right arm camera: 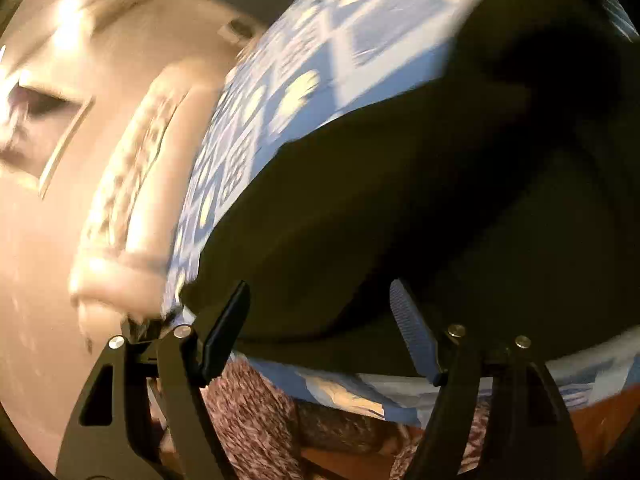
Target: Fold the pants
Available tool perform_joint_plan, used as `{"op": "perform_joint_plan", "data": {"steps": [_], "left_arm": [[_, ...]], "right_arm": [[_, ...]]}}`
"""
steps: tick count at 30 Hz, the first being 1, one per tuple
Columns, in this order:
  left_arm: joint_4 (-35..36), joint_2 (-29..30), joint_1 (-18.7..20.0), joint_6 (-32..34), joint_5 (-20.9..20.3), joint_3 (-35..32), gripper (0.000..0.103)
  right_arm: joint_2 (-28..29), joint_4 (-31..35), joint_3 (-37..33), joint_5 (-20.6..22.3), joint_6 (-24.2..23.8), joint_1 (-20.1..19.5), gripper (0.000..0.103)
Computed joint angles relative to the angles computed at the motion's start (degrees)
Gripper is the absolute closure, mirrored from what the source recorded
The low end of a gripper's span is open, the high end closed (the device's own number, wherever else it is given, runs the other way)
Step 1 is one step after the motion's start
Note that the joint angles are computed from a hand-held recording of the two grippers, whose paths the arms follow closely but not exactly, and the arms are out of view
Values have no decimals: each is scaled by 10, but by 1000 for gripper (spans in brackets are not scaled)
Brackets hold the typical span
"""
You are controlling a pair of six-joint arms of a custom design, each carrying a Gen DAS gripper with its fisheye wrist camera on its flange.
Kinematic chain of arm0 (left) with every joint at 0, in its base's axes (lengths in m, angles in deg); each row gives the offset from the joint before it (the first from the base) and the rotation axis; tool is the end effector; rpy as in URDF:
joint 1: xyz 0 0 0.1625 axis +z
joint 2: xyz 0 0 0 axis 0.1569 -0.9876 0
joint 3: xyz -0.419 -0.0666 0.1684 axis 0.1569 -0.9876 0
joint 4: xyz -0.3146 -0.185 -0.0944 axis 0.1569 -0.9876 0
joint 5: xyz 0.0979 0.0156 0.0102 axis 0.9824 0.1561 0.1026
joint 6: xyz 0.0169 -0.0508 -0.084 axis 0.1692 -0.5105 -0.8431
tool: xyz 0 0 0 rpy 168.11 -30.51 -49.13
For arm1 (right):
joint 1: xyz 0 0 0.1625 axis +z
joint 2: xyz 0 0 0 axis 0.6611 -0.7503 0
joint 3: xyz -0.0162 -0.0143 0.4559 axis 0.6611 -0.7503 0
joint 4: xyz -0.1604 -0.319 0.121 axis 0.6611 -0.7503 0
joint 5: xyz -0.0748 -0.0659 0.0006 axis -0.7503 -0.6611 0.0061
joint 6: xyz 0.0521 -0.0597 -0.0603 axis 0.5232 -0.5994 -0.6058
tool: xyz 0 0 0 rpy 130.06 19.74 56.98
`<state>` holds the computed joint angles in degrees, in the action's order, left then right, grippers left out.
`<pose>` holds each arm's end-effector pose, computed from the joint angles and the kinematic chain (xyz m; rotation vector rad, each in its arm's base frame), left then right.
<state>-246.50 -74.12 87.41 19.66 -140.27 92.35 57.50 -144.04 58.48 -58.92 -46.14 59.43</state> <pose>0.1892 -0.3685 0.4150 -0.4932 2.7921 -1.1052 0.2132 -0.4628 -0.0012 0.2613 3.0058 -0.7798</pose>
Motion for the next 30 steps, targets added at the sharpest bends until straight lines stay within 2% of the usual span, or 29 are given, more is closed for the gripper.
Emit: {"op": "perform_joint_plan", "data": {"steps": [2,3,5,7,14,21,26,30], "left_arm": [[-39,-11,-26,-9,36,19,46],[-50,-20,-21,5,39,25,43],[-80,-21,-37,21,56,32,35],[-79,-12,-36,32,50,25,33],[-36,17,0,-14,-9,4,33],[-68,7,-9,-51,-37,26,37],[-59,23,-37,-66,16,38,38],[-85,38,-31,-110,32,50,38]], "right_arm": [[-1,-27,14,-4,22,-9,31],[-1,-47,22,2,33,-14,31],[1,-85,36,27,44,-27,29],[3,-110,44,36,53,-37,28],[21,-164,63,67,95,-72,28],[19,-159,64,55,85,-67,28],[11,-147,60,57,83,-70,28],[10,-140,57,53,78,-70,28]]}}
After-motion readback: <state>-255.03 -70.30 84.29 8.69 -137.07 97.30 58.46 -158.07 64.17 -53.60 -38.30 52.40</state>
